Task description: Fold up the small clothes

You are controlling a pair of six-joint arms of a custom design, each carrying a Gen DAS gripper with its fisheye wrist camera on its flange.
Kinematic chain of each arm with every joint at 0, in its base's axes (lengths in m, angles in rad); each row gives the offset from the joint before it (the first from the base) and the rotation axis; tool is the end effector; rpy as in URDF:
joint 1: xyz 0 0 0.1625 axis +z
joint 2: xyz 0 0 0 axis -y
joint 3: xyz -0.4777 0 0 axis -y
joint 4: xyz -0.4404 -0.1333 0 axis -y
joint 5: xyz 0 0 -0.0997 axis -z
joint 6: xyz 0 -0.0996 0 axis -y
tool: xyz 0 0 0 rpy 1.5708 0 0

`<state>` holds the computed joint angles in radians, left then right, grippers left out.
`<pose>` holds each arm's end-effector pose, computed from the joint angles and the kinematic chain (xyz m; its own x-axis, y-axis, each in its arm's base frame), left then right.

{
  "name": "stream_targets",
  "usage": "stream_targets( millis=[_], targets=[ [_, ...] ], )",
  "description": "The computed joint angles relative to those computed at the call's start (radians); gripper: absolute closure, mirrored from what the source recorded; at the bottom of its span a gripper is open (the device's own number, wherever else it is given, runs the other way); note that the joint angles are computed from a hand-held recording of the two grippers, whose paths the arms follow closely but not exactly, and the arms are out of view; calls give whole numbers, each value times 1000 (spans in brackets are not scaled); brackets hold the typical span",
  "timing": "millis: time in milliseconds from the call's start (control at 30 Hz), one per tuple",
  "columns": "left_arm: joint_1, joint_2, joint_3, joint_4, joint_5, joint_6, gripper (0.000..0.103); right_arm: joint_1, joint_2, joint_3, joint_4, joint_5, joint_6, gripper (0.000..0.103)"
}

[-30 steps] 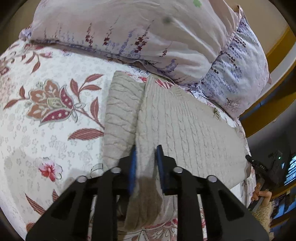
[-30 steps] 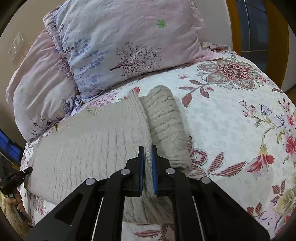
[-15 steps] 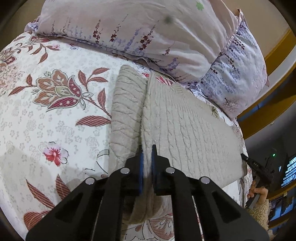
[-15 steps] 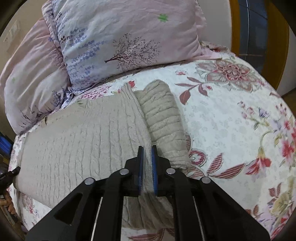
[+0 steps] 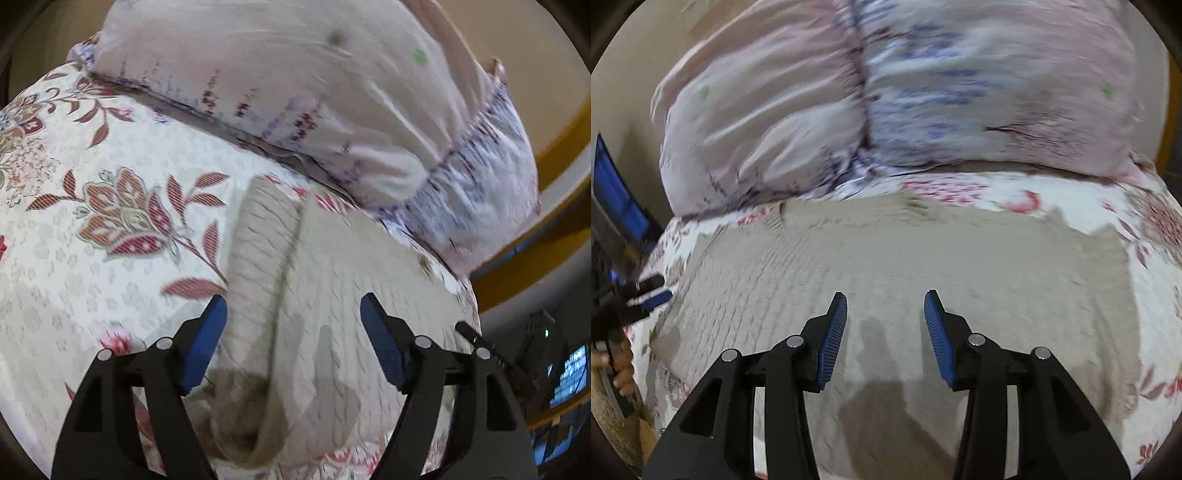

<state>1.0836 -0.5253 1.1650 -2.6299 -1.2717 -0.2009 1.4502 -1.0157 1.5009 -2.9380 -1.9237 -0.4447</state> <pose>-0.2759 -0.8683 0.0928 -0.9678 0.1734 -0.1824 0.2393 0.8589 -0.4527 0.0047 -0.7831 0.3806 -0.8449 0.0696 0.5304 -0.3179 0.7321 -0.6024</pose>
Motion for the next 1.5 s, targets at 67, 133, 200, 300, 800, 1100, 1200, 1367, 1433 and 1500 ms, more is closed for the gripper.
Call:
stream_targets(
  millis=[67, 133, 200, 300, 800, 1100, 1200, 1367, 1433, 1500],
  targets=[
    [11, 13, -30, 28, -12, -42, 28, 11, 25, -24, 6, -26, -18, 57],
    [26, 30, -65, 58, -42, -92, 29, 22, 49, -37, -1, -68, -52, 57],
    [31, 38, -75, 44, -56, -99, 29, 26, 77, -56, 14, -127, -71, 55],
    [37, 51, -96, 51, -82, -107, 31, 31, 82, -42, -41, -143, -110, 55],
    [42, 89, -133, 59, -144, -166, 56, 25, 70, -36, -23, -125, -103, 54],
    [30, 102, -156, 86, -165, -176, 81, 26, 69, -33, -21, -123, -104, 54],
    [18, 107, -172, 66, -207, -162, 83, 25, 68, -33, -14, -117, -111, 54],
    [-13, 127, -204, 24, -290, -120, 85, 23, 71, -30, -21, -107, -121, 54],
    [-26, 146, -226, 12, -325, -124, 85, 23, 72, -28, -24, -103, -124, 54],
    [-37, 169, -250, 9, -360, -138, 85, 13, 48, -11, 0, -58, -87, 54]
  ],
)
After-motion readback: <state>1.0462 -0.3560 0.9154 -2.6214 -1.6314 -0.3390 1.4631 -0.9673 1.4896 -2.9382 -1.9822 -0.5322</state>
